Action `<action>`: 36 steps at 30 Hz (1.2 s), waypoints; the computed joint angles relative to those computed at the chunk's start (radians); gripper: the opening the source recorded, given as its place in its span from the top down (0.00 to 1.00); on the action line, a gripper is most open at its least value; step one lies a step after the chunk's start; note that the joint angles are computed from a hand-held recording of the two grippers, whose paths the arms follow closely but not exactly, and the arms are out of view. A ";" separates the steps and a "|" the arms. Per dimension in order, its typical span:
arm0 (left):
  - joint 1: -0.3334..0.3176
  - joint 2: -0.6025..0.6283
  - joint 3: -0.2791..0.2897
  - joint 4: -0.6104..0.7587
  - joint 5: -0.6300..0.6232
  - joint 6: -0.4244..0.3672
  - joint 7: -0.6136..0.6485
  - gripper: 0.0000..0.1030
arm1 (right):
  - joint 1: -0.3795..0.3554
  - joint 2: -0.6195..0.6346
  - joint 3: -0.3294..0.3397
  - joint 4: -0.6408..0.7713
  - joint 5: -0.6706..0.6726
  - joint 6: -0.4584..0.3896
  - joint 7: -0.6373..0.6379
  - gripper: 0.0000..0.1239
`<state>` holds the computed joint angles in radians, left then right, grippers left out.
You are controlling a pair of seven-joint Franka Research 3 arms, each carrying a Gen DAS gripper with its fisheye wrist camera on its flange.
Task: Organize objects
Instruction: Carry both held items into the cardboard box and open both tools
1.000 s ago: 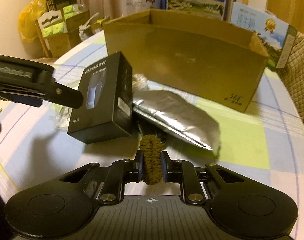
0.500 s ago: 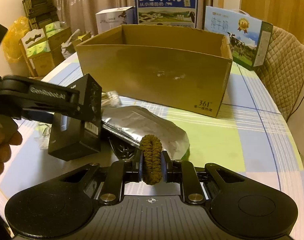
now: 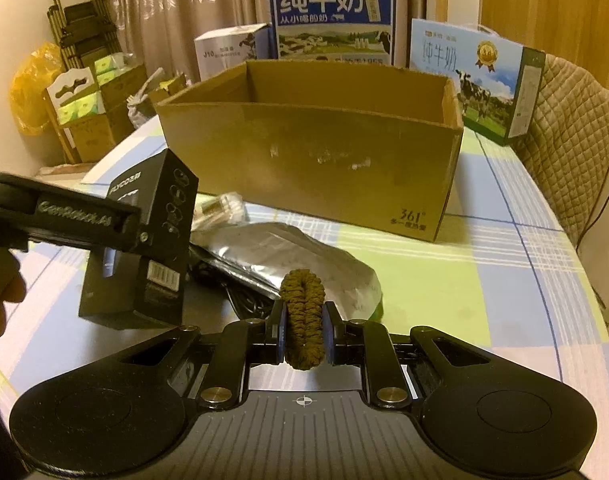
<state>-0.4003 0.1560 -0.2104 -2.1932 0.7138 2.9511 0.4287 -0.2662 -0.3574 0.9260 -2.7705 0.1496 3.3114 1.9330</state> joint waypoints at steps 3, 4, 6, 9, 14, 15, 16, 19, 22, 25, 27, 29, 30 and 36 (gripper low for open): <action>0.003 -0.048 -0.010 -0.037 -0.004 0.001 0.009 0.22 | 0.056 -0.030 -0.048 -0.010 0.004 -0.013 0.004 0.88; 0.006 -0.061 -0.015 -0.047 -0.008 0.000 0.012 0.22 | 0.079 -0.041 -0.068 -0.014 0.002 -0.018 0.004 0.88; 0.012 -0.087 -0.026 -0.067 -0.017 -0.002 0.024 0.22 | 0.102 -0.067 -0.088 -0.021 -0.001 -0.025 0.011 0.88; 0.019 -0.127 -0.045 -0.090 -0.026 -0.028 0.048 0.22 | 0.149 -0.101 -0.130 -0.031 -0.006 -0.039 0.027 0.88; 0.031 -0.186 -0.073 -0.123 -0.053 -0.046 0.077 0.22 | 0.217 -0.152 -0.188 -0.052 -0.024 -0.061 0.051 0.88; 0.032 -0.197 -0.078 -0.128 -0.057 -0.050 0.082 0.22 | 0.230 -0.162 -0.199 -0.057 -0.028 -0.066 0.057 0.88; 0.033 -0.204 -0.082 -0.132 -0.063 -0.049 0.087 0.22 | 0.240 -0.170 -0.207 -0.062 -0.032 -0.070 0.062 0.88; 0.036 -0.230 -0.094 -0.147 -0.084 -0.049 0.104 0.22 | 0.275 -0.193 -0.240 -0.079 -0.042 -0.077 0.075 0.88; 0.037 -0.249 -0.105 -0.160 -0.095 -0.050 0.110 0.22 | 0.302 -0.220 -0.264 -0.095 -0.052 -0.091 0.087 0.88; 0.035 -0.260 -0.112 -0.166 -0.113 -0.050 0.128 0.22 | 0.327 -0.231 -0.298 -0.102 -0.064 -0.105 0.091 0.88; 0.031 -0.260 -0.112 -0.164 -0.132 -0.047 0.157 0.22 | 0.343 -0.233 -0.326 -0.099 -0.074 -0.116 0.085 0.88; 0.030 -0.259 -0.110 -0.157 -0.148 -0.043 0.193 0.22 | 0.360 -0.225 -0.360 -0.089 -0.084 -0.125 0.072 0.88; 0.029 -0.257 -0.107 -0.150 -0.160 -0.041 0.217 0.22 | 0.368 -0.217 -0.383 -0.080 -0.091 -0.125 0.060 0.88; 0.025 -0.208 -0.079 -0.052 -0.287 -0.044 0.421 0.22 | 0.372 -0.120 -0.482 0.032 -0.115 -0.116 -0.036 0.88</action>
<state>-0.3749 -0.0521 -0.2893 -2.2455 0.4266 2.9070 0.8497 0.1058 -0.4774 0.4437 -2.7388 0.0344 3.1954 1.8972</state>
